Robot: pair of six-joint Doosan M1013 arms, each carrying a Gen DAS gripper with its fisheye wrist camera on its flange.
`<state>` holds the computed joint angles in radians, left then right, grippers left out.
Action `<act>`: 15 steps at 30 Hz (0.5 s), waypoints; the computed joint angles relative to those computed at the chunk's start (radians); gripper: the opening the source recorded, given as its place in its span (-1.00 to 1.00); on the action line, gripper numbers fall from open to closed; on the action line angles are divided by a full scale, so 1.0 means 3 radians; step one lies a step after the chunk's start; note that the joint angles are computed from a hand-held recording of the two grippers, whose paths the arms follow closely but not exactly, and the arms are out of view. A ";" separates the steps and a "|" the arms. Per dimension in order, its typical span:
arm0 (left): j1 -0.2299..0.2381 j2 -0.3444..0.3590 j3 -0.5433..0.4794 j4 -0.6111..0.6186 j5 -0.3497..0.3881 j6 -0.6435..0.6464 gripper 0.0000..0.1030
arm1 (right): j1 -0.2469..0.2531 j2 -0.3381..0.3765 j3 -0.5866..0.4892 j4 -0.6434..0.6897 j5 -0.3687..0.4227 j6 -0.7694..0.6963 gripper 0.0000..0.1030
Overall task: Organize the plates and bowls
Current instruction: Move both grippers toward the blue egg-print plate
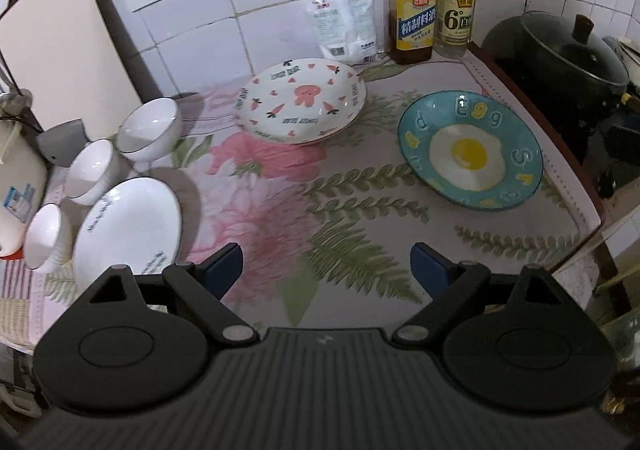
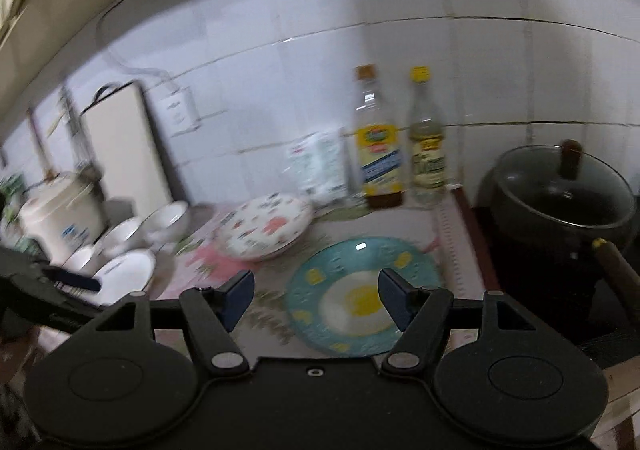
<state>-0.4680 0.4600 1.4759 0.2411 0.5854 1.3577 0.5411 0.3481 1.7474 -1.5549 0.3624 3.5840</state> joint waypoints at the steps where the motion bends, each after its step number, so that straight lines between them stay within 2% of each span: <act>1: -0.0014 0.0041 -0.0032 0.0064 0.0004 -0.0121 0.77 | -0.0017 0.0019 0.0034 -0.0206 0.0044 0.0233 0.43; 6: -0.0042 0.0239 -0.0166 0.0221 -0.0107 -0.0421 0.77 | -0.0120 0.0137 0.0050 -0.0157 0.0029 0.0270 0.43; 9: -0.0052 0.0364 -0.0275 0.0238 -0.0105 -0.0510 0.77 | -0.0192 0.0222 0.0073 -0.0425 -0.0021 0.0602 0.43; 11: -0.0060 0.0401 -0.0267 0.0350 -0.0229 -0.0749 0.77 | -0.0253 0.0290 0.0063 -0.0474 -0.0097 0.0745 0.43; 14: -0.0045 0.0467 -0.0311 0.0201 -0.0303 -0.0737 0.77 | -0.0307 0.0387 0.0026 -0.0514 -0.0111 0.0858 0.43; 15: -0.0042 0.0495 -0.0340 0.0146 -0.0301 -0.0758 0.75 | -0.0331 0.0418 0.0027 -0.0667 -0.0143 0.1024 0.43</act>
<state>-0.4805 0.6086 1.3737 0.2848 0.4950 1.1304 0.4419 0.4735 1.7555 -1.7550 0.3194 3.8912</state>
